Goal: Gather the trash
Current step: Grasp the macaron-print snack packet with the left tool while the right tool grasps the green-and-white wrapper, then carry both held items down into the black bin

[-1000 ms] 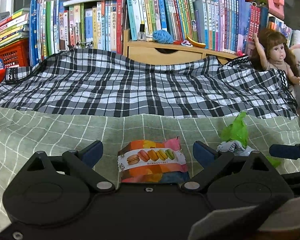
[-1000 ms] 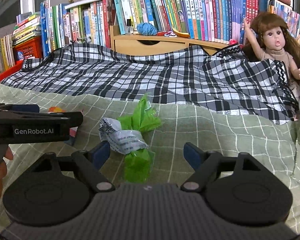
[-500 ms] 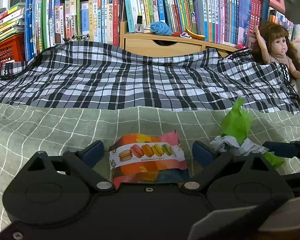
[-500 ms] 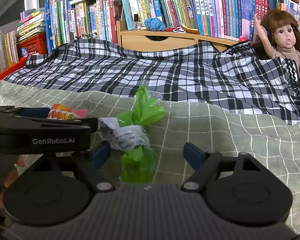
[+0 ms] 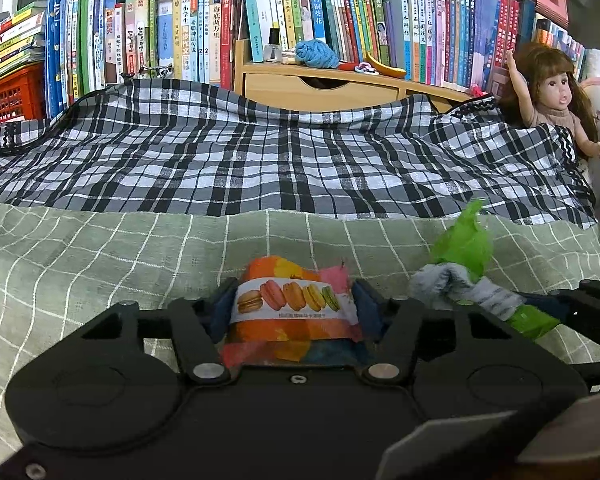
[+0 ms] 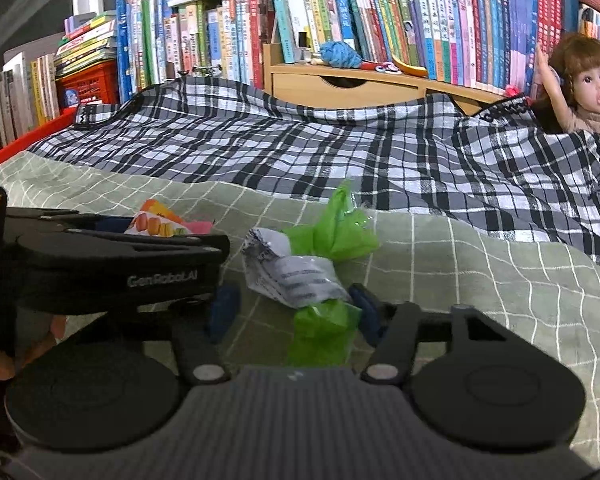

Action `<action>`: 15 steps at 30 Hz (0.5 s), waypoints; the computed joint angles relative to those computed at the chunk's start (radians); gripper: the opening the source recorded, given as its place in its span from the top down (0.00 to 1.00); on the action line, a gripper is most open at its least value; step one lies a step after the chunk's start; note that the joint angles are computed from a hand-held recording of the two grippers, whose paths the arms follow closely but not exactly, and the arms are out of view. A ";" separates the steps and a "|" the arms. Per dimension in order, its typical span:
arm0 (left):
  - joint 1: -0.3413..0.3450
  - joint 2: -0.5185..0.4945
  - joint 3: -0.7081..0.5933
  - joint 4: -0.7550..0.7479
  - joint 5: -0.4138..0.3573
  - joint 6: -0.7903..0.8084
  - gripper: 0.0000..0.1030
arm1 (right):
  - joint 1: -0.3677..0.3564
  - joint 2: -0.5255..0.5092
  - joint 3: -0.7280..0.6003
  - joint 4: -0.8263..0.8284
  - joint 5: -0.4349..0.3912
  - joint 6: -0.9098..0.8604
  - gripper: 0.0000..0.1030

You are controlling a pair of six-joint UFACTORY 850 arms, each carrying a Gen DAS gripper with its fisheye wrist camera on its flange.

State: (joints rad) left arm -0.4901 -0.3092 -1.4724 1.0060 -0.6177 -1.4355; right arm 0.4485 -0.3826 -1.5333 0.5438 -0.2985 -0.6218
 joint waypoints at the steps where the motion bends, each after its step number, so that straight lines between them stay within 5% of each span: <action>1: -0.002 0.002 0.001 0.003 0.000 0.002 0.48 | 0.001 0.004 0.006 0.011 0.007 -0.013 0.51; 3: -0.007 0.007 0.004 0.020 -0.008 -0.005 0.51 | 0.003 0.011 0.013 0.004 0.017 -0.010 0.60; 15: -0.043 0.088 0.071 0.122 -0.020 -0.084 0.53 | -0.006 0.096 0.109 0.217 0.050 -0.207 0.64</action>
State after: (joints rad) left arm -0.5328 -0.2210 -1.4011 1.1279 -0.6380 -1.5192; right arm 0.4424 -0.2861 -1.4245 0.7611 -0.2488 -0.8287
